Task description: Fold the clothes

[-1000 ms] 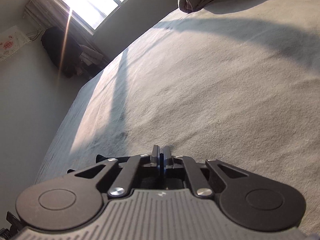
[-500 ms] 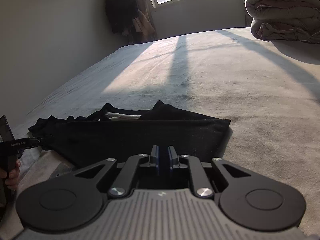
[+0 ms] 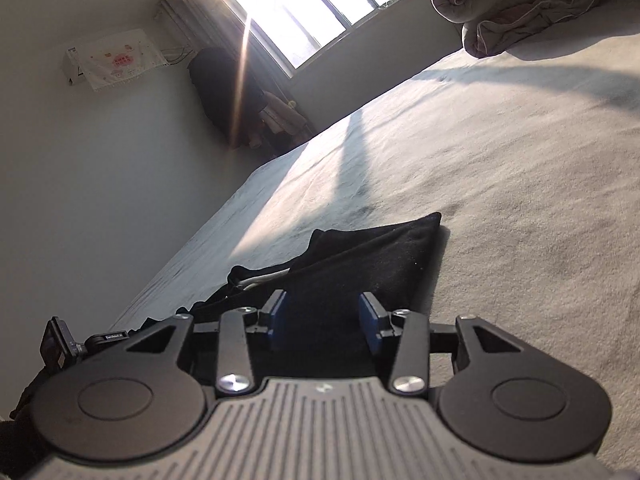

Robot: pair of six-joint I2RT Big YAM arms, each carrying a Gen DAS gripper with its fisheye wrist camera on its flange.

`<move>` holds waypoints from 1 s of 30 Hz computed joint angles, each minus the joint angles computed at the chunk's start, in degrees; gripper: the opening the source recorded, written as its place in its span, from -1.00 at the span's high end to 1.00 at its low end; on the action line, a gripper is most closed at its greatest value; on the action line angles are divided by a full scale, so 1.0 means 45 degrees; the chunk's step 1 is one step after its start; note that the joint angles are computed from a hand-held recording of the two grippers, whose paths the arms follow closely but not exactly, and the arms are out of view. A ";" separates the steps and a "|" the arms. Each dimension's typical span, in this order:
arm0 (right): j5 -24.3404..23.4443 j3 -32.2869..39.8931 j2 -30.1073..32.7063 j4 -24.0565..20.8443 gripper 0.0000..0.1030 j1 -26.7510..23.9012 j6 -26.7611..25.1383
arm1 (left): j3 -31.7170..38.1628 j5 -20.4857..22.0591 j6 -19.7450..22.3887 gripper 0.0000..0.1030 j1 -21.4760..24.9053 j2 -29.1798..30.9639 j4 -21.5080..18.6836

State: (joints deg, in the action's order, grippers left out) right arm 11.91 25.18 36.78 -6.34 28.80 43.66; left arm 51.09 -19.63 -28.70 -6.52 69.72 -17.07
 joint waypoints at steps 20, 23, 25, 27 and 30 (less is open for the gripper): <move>0.0103 -0.0171 -0.0147 0.0340 0.01 0.0029 0.0030 | -0.1362 0.1959 0.1339 0.88 -0.1421 -0.2753 0.3451; 0.0075 -0.0192 -0.0165 0.0398 -0.02 -0.0001 0.0063 | -0.1513 0.2611 0.1952 0.88 -0.1960 -0.3056 0.3451; 0.0061 -0.0204 -0.0170 0.0430 -0.04 -0.0011 0.0061 | -0.1607 0.3091 0.2491 0.87 -0.2371 -0.3142 0.3397; 0.0056 -0.0216 -0.0179 0.0439 -0.04 -0.0015 0.0063 | -0.1724 0.3541 0.3048 0.87 -0.2773 -0.3153 0.3253; 0.0083 -0.0221 -0.0194 0.0429 -0.05 0.0007 0.0062 | -0.1784 0.3990 0.4022 0.87 -0.3374 -0.2758 0.2850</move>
